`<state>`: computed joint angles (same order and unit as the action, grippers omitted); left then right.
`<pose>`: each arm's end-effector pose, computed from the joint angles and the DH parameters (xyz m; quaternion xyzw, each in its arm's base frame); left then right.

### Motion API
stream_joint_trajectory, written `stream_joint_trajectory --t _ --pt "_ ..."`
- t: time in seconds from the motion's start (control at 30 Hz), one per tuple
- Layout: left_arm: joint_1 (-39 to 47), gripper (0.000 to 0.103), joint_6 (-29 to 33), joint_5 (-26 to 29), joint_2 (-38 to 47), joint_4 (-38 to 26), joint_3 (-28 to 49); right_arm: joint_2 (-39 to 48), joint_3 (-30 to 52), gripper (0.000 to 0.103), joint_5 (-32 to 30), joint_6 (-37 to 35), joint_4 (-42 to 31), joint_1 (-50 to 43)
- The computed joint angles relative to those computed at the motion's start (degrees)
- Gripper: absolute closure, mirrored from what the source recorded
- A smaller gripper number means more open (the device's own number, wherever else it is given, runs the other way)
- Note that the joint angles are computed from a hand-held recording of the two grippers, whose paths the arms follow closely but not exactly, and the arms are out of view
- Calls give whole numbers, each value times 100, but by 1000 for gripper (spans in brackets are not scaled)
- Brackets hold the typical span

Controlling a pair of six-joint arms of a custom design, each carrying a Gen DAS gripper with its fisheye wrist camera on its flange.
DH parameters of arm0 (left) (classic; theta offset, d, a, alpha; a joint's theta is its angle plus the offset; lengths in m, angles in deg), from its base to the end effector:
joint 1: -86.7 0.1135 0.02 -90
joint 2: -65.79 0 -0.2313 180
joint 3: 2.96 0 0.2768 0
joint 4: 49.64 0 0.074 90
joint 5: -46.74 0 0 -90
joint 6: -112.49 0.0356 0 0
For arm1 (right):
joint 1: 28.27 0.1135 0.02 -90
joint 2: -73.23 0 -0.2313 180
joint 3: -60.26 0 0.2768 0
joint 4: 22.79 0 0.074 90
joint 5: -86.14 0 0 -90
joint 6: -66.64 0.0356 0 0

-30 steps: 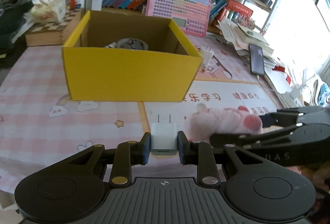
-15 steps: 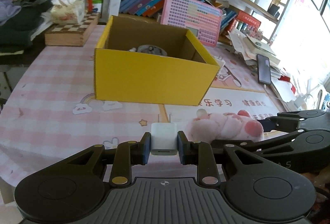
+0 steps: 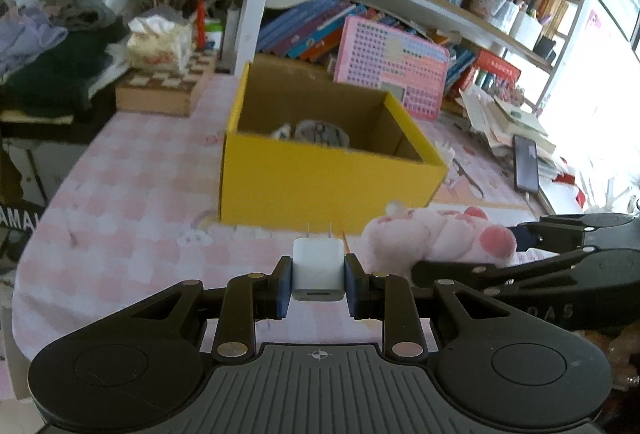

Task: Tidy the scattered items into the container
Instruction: 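Lift the charger cube and plush pig and carry them toward the yellow box, then lower the charger cube and plush pig into the yellow box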

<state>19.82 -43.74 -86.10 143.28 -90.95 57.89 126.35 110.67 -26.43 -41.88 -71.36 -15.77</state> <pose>0.1354 -0.2556 0.1752 -0.0957 0.8953 -0.0961 0.4243 0.2162 0.0619 0.2020 -0.3099 0.8742 0.1673 0.3343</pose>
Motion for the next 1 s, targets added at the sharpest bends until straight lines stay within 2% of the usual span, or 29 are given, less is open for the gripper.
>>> stream_joint_trajectory --t 0.3,0.57,0.8,1.0 --pt "756 78 1256 -6 148 569 432 1200 1220 34 -402 131 793 -277" --pt "1609 78 2205 517 905 1172 1029 2749 2399 34 -270 23 1434 -274" --pt "2379 78 2684 1015 1698 1456 1646 4214 3645 34 -150 -568 1167 -184" --pt "2926 78 2634 1790 2511 1439 2195 5382 4589 34 164 -825 851 9"
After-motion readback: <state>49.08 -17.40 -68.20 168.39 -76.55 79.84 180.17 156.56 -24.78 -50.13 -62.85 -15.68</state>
